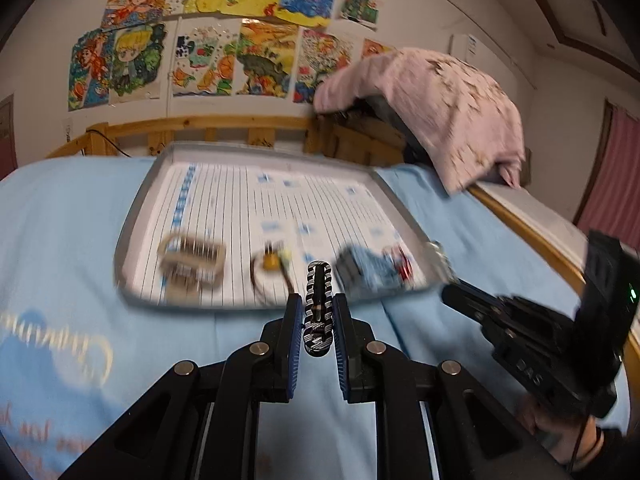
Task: Organize jewelry
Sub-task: 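Carry the beaded strip and white clip into the grey tray with both tools, then open both tools to release the strip and clip in the tray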
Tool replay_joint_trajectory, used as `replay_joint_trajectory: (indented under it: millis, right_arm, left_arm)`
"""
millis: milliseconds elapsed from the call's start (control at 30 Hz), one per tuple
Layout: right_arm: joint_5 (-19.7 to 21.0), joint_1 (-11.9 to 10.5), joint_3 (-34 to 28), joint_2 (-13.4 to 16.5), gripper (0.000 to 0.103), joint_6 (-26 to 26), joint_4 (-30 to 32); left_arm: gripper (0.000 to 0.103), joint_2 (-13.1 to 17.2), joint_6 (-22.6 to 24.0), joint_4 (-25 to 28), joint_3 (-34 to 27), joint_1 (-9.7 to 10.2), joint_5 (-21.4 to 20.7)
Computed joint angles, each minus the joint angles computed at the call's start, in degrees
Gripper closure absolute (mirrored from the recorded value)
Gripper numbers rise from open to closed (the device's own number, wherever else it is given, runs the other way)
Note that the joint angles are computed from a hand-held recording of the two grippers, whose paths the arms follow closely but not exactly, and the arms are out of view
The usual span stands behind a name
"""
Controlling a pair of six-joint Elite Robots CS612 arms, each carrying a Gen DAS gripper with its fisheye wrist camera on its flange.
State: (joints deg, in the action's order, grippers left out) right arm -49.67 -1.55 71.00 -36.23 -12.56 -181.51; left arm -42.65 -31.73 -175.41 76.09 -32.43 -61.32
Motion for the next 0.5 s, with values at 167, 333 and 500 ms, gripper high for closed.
replay_joint_trajectory:
  millis: [167,333,500]
  right_arm:
    - [-7.61,1.02,-7.58,3.38,0.1,5.07,2.93]
    - [-11.39,1.77,-13.96,6.46,0.099,7.07,10.47]
    - [-11.11,1.78,-15.08,7.55,0.099,7.47,13.19]
  left_arm:
    - [0.089,4.22,-0.32,7.26,-8.52,1.91,-2.16]
    - [0.089,7.62,-0.19,13.78,-14.67,3.08,-4.68]
    - [0.088,8.74,-1.01,16.45,-16.19,3.41,-4.95]
